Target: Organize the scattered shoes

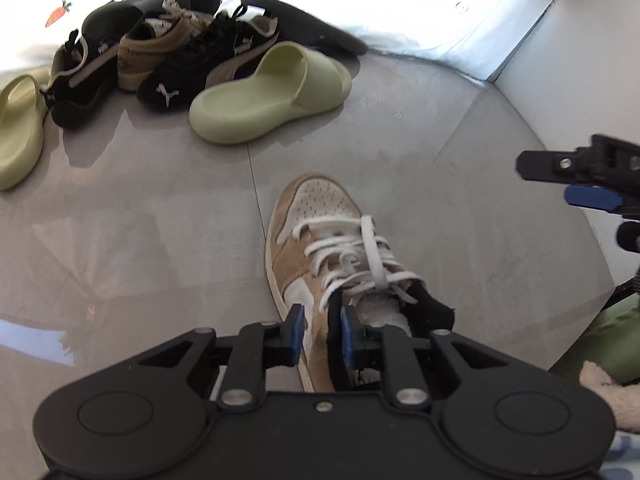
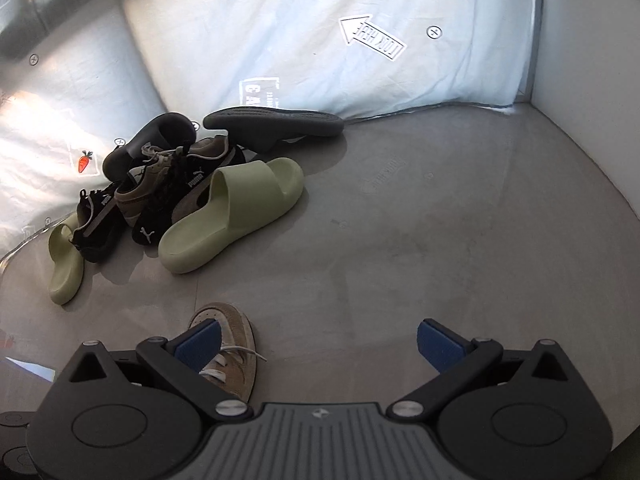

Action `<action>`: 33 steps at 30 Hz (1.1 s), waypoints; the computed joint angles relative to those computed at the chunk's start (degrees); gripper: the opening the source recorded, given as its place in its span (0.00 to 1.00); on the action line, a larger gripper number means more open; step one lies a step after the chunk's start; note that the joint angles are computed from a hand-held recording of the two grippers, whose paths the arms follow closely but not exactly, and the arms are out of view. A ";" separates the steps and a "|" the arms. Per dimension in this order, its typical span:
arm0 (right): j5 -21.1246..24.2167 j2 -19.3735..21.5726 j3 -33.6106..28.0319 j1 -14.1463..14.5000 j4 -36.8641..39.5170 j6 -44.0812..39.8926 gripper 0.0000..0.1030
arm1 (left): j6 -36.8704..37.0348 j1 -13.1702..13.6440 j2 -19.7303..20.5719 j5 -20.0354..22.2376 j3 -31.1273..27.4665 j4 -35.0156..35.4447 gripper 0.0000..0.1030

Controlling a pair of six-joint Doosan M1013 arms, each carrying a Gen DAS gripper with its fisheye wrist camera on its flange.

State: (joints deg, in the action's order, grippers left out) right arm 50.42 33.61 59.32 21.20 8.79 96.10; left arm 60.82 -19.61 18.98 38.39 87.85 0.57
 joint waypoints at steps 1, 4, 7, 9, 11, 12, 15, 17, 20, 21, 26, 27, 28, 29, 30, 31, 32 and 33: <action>-0.10 0.15 -0.28 0.12 0.06 -0.44 1.00 | 0.09 0.30 -0.56 -1.20 0.45 0.26 0.29; 0.41 1.01 -1.71 0.21 -0.07 0.09 1.00 | -5.48 1.39 -1.67 -4.08 1.27 6.34 0.38; 1.18 2.23 -3.61 0.30 -0.18 1.32 1.00 | -16.71 3.39 -0.75 -3.81 0.01 17.46 0.36; 1.36 2.94 -4.68 0.39 0.27 1.40 1.00 | -19.96 5.16 0.83 -3.16 -2.02 20.49 0.35; 1.48 3.96 -6.32 0.71 0.26 1.27 1.00 | -20.05 7.57 3.26 -4.07 -5.01 21.34 0.35; 1.50 4.50 -7.22 0.97 -0.18 1.17 1.00 | -20.11 8.50 4.31 -4.50 -6.26 21.78 0.35; 2.01 6.26 -10.10 1.67 -1.40 0.81 1.00 | -21.93 12.37 9.22 -4.20 -11.96 22.32 0.31; 3.28 7.54 -12.18 1.95 -1.70 0.86 1.00 | -21.30 13.89 11.66 -2.88 -15.10 20.22 0.29; 6.36 9.71 -15.92 2.31 -3.45 1.85 1.00 | -21.24 15.81 15.66 -0.82 -20.07 18.66 0.26; 7.24 10.32 -16.95 2.39 -4.07 2.22 1.00 | -21.30 16.28 17.08 -0.13 -21.95 18.36 0.26; 12.68 13.70 -22.40 2.36 -5.43 3.16 1.00 | -19.48 17.19 23.01 8.50 -31.41 18.21 0.28; 13.65 14.31 -23.35 2.35 -5.34 3.15 1.00 | -18.52 17.45 24.47 11.73 -34.05 16.94 0.28; 14.52 14.86 -24.20 2.32 -5.08 3.01 1.00 | -18.57 17.66 25.28 13.37 -35.30 15.70 0.31; 15.28 15.35 -24.95 2.30 -4.75 2.73 1.00 | -17.94 17.85 26.00 14.70 -36.39 14.79 0.33; 16.00 15.80 -25.67 2.29 -4.39 2.37 1.00 | -17.24 18.00 26.74 16.11 -37.54 14.02 0.33; 16.55 16.15 -26.22 2.29 -4.08 1.96 1.00 | -15.94 17.91 27.52 17.94 -38.95 14.05 0.34; 16.82 16.34 -26.54 2.30 -3.85 1.53 1.00 | -14.70 17.79 28.28 19.70 -40.34 14.22 0.34; 16.97 16.47 -26.75 2.32 -3.66 1.11 1.00 | -14.03 17.48 28.74 20.85 -41.12 15.30 0.33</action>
State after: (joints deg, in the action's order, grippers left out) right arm 67.39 50.08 32.57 23.51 5.14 97.21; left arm 46.79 -2.13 47.72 59.23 46.73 15.87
